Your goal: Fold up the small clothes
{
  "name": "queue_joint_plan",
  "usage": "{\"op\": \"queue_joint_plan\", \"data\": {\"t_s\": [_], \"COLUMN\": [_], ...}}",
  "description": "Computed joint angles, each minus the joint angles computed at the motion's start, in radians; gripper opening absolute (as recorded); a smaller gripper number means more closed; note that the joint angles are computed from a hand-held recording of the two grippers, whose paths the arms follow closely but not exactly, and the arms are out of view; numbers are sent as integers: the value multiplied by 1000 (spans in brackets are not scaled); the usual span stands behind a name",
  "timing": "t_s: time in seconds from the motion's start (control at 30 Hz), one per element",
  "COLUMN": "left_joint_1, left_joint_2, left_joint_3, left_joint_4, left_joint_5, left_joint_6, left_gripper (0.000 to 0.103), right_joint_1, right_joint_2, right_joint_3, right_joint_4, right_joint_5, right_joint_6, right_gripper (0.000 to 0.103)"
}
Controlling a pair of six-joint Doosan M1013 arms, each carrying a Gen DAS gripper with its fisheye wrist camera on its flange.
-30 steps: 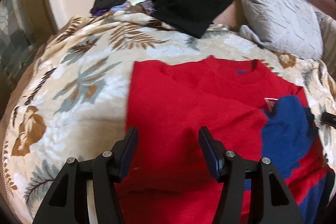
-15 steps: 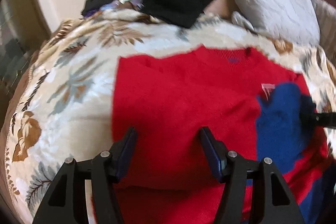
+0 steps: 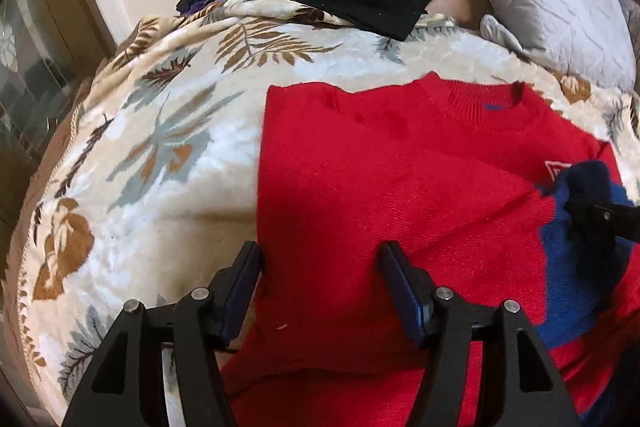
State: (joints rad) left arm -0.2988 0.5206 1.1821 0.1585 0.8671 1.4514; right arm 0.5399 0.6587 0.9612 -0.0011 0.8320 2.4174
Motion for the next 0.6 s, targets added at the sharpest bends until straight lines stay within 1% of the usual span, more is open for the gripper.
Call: {"op": "queue_joint_plan", "data": {"t_s": [0.07,0.1,0.2,0.23,0.27,0.3,0.37,0.4,0.43,0.47,0.5,0.6], "left_joint_1": [0,-1,2,2,-1,-4,-11,-16,-23,-27,-29,-24], "left_joint_2": [-6,-13,-41,-46,-50,-50,-38,-28,-13,-8,-16,-22], "left_joint_3": [5,12,43,48,54,54,40,28,14,13,27,25], "left_joint_4": [4,7,-49,-63,-74,-80,-82,-69,-37,-18,-8,-47], "left_joint_5": [-7,-21,-87,-102,-114,-112,-76,-44,3,14,-12,-4], "left_joint_6": [-1,-3,34,52,73,91,115,121,122,125,125,157], "left_gripper": [64,64,64,64,65,65,65,65,65,65,65,65], "right_joint_1": [3,6,8,10,10,10,11,8,1,-3,-7,-12], "right_joint_2": [-15,-23,-44,-42,-34,-21,4,16,14,6,0,-23], "right_joint_3": [14,23,56,51,38,19,-19,-34,-22,-6,1,22], "right_joint_4": [-44,-48,2,34,61,89,97,110,155,183,209,253], "right_joint_5": [-9,-31,-120,-127,-119,-94,2,55,57,42,48,79], "right_joint_6": [35,33,-44,-87,-121,-152,-157,-160,-180,-188,-194,-228], "right_gripper": [8,10,10,10,10,10,10,9,8,8,8,8]}}
